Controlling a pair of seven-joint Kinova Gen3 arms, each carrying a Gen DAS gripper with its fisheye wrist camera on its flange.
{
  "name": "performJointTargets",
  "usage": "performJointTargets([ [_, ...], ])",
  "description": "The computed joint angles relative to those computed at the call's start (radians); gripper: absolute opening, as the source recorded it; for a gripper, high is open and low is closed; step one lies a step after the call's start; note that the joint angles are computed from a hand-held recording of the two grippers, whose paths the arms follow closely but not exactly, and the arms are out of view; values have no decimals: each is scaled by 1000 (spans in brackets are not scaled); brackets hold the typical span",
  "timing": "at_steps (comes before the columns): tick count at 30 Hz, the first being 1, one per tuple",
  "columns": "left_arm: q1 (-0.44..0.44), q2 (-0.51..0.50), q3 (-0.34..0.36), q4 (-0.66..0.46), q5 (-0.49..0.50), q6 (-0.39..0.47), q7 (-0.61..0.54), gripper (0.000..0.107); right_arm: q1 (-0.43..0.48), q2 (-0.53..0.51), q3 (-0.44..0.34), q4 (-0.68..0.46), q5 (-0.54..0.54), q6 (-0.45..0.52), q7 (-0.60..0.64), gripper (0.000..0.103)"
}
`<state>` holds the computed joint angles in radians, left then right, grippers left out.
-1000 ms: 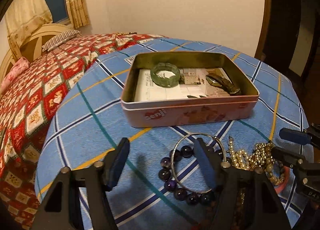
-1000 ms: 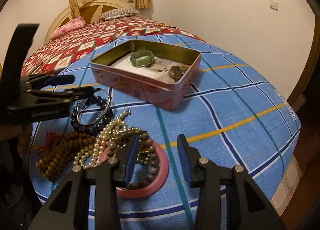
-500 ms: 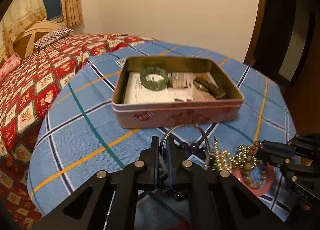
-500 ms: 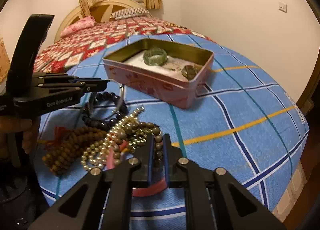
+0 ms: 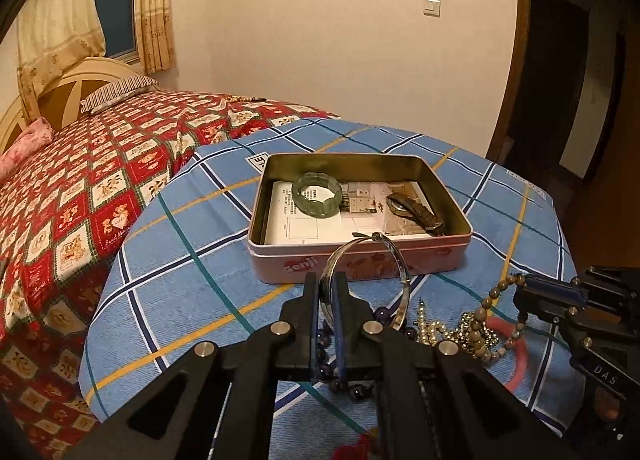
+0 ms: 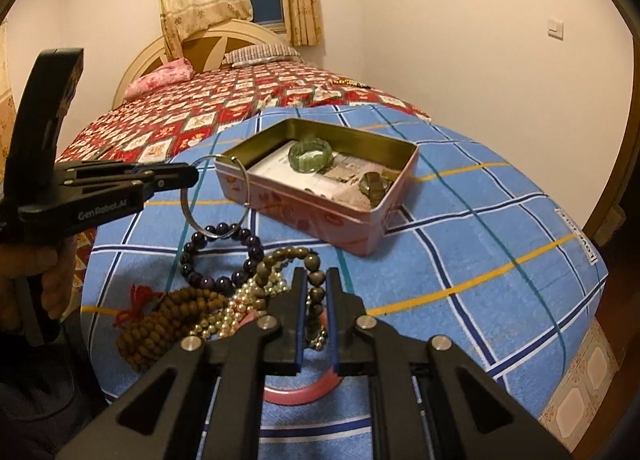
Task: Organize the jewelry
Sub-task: 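Carry the silver bangle and grey bead bracelet into the tin and release both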
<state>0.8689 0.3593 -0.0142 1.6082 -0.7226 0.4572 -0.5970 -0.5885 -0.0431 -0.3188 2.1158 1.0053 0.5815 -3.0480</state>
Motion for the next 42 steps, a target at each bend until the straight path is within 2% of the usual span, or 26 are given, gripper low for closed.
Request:
performJointTargets([
  [21, 11, -16, 0, 6, -55, 8, 68, 5, 2, 4, 5, -34, 53, 9, -10, 12],
  [42, -7, -21, 14, -13, -82, 17, 87, 5, -7, 20, 19, -65, 82, 19, -10, 12],
])
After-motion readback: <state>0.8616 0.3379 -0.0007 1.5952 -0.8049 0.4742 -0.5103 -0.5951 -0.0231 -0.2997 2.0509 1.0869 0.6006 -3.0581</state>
